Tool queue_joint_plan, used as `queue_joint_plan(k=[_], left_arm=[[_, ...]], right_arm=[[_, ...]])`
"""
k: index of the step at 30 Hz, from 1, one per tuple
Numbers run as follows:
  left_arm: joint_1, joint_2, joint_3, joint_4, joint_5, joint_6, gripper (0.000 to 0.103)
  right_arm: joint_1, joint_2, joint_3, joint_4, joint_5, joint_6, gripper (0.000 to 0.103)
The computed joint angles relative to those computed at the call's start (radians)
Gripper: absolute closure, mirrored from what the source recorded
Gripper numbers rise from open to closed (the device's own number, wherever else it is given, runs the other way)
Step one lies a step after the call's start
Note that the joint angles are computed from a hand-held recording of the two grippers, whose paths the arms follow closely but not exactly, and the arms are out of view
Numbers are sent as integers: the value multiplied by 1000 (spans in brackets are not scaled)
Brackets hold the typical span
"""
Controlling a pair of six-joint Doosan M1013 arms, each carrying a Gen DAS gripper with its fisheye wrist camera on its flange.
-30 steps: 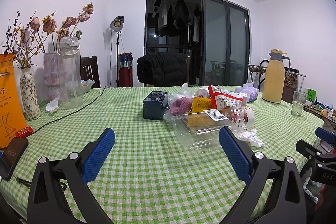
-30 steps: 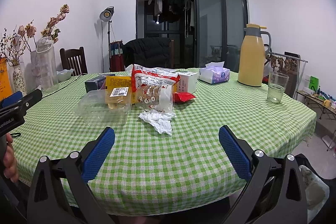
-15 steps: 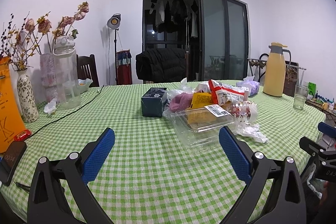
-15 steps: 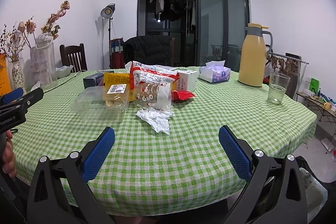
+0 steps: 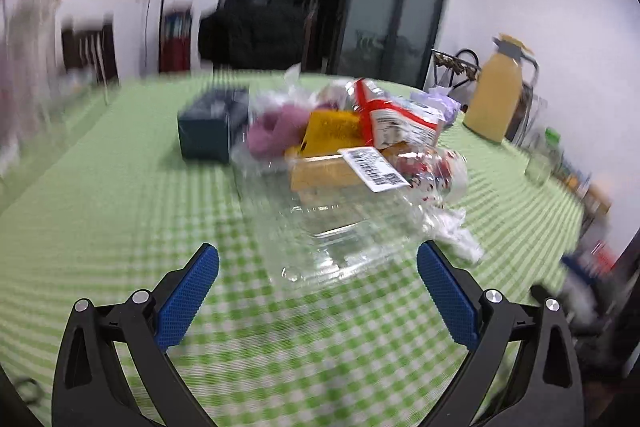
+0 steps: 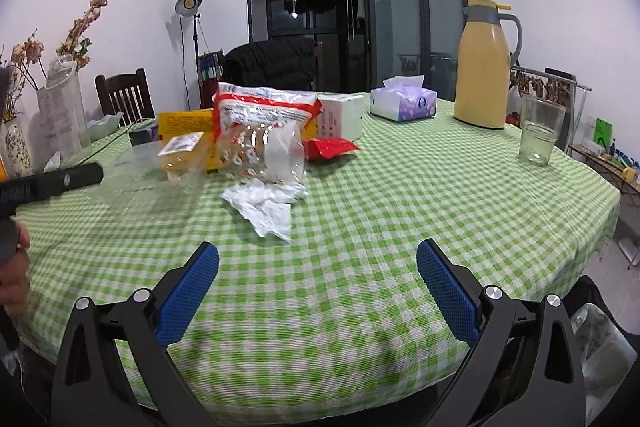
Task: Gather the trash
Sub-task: 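Grasp the clear plastic container with the left tool while the right tool grasps the white tissue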
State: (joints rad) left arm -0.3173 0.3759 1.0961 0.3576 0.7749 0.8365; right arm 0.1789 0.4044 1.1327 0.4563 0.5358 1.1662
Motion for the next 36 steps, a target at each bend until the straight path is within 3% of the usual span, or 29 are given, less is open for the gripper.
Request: queue_joint_plan(k=[4,10,12,14,17,22,27,31,33,36], left_arm=[[65,33,-44,-264,25,-17,7],[93,69,-96,-365,39,1,10],[99,93,-134,-392,92,-11,26],[110,85,-108,-480,30,-7,52],[108,74,-105,-496,12,15,68],[80,28,-87,-386,-24,20,79],[41,-23,-42,-196,-123,-7,80],[25,-41,-28,-131,-132,-6,80],[15,-52,-11,-69,-136,-35,80],[0,-67,11,42,-130,-100,80]], right_arm=[[-8,11,-14,21,20,-13,8],[-10,25,-42,34,66,-28,8],[-9,27,-48,28,76,-34,8],[-8,28,-54,15,86,-33,8],[-9,20,-48,-1,80,-40,8],[-18,12,-42,-13,69,-7,8],[-23,2,-32,40,41,-44,8],[-28,10,-36,133,41,-128,8],[-28,29,-66,138,94,-134,8],[-11,78,-160,25,222,-57,8]])
